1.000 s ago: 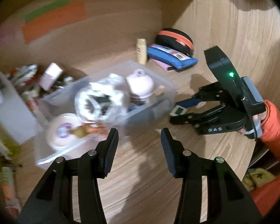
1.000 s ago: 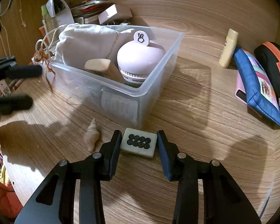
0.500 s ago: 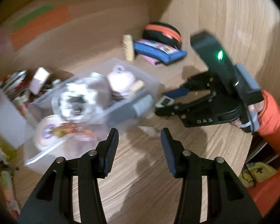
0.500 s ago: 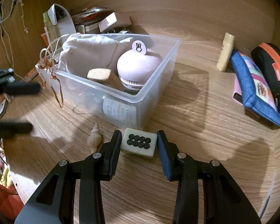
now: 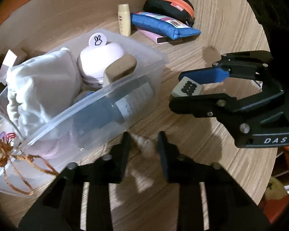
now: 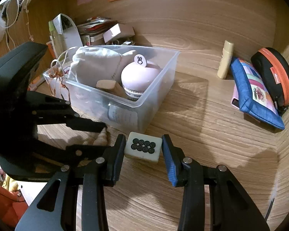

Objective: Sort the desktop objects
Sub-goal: 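Grasp the white domino tile with the right tool while the left tool grasps the seashell, then carry the tile and seashell into the clear box and open both tools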

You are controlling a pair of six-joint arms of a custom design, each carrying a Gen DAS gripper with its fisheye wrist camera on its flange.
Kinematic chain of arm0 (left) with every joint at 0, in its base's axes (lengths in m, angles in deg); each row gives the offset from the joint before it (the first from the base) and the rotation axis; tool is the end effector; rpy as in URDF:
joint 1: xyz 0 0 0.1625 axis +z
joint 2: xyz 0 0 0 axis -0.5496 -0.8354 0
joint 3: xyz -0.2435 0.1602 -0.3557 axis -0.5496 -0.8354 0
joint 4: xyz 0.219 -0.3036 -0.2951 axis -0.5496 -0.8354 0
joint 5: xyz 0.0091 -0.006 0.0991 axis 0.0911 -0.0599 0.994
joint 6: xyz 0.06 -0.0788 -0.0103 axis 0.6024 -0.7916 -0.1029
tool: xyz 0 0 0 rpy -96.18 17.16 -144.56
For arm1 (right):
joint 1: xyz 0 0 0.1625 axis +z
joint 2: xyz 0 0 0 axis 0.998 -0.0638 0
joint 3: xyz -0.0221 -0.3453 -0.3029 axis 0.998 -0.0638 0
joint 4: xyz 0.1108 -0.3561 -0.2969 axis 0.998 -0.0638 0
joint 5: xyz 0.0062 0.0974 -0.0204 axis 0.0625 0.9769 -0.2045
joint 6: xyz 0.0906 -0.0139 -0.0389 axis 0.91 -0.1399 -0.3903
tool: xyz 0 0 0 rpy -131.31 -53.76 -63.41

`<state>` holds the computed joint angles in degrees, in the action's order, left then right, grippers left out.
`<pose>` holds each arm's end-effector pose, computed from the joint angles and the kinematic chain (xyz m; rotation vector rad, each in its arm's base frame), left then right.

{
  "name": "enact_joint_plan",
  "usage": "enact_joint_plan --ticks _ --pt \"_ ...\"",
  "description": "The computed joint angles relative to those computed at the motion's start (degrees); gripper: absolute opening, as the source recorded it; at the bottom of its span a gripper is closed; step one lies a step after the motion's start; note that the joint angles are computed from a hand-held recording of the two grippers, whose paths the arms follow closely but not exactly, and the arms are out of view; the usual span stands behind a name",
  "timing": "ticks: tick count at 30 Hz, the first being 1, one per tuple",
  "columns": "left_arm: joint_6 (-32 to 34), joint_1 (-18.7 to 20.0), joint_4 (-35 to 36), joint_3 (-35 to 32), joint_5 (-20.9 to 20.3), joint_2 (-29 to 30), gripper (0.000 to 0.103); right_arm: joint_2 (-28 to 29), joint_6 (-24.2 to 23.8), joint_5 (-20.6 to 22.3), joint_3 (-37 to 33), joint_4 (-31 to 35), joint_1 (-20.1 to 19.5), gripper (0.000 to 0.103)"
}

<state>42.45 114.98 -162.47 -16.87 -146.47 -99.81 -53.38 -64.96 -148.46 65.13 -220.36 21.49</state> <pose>0.0335 -0.8573 0.2637 1.5671 2.3143 -0.1808 0.3356 -0.7943 -0.0996 0.5775 -2.3245 0.8391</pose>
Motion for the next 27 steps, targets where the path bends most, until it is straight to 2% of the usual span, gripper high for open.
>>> enact_joint_plan --ticks 11,14,21,27 --pt "-0.3 0.4 -0.2 -0.1 -2.5 -1.0 0.017 0.1 -1.2 -0.4 0.1 -1.4 0.9 0.035" --pt "-1.6 0.6 0.8 -0.9 -4.7 -1.5 0.017 0.3 -2.1 -0.8 -0.2 -1.9 1.5 0.035" --pt "-1.6 0.9 -2.2 -1.1 -9.6 -3.5 0.017 1.1 -5.3 -1.9 -2.1 -3.9 3.2 0.035" --pt "-3.0 1.5 -3.8 -4.5 -14.3 -3.7 0.017 2.2 -7.9 -2.2 -4.8 -4.6 4.1 0.035"
